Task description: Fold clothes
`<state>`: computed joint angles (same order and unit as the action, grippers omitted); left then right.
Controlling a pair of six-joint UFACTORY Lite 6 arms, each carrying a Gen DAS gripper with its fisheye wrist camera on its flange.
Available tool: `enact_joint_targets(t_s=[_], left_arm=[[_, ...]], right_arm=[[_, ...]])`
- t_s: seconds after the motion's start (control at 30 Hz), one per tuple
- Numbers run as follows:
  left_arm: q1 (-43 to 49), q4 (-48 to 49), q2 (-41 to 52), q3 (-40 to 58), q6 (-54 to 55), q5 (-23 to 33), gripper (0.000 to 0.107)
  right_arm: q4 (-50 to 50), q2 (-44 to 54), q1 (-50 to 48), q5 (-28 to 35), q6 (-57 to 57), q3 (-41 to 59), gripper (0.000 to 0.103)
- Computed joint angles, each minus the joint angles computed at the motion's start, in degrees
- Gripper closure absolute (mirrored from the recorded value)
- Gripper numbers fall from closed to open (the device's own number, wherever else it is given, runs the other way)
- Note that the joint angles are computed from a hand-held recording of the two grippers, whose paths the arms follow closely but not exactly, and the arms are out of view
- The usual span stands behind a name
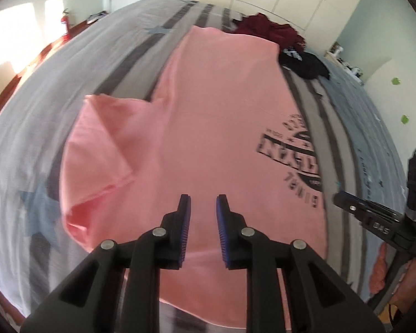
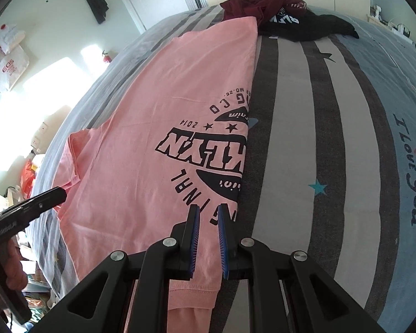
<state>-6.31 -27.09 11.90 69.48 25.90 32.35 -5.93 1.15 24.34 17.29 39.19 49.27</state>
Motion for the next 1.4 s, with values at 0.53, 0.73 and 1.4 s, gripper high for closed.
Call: enact_joint_targets(t_s=[0.53,0.73,1.4], left_arm=[[1.79,13.26,7.13,-1.14,0.56,-11.54,0.061],[1.18,18.42,12.87,1.96,-5.39,-12.89,0.061],[26.64,2.56,21.3,24.02,5.85,6.03,0.1]], right_arm=[[-1.18,10.87,4.49,-2.63,3.34,8.97,0.091],[0.38,14.16,4.58,-3.32,2.23,11.32,0.091],[0.07,20.4,4.47,-1.19,2.95,18.36,0.091]])
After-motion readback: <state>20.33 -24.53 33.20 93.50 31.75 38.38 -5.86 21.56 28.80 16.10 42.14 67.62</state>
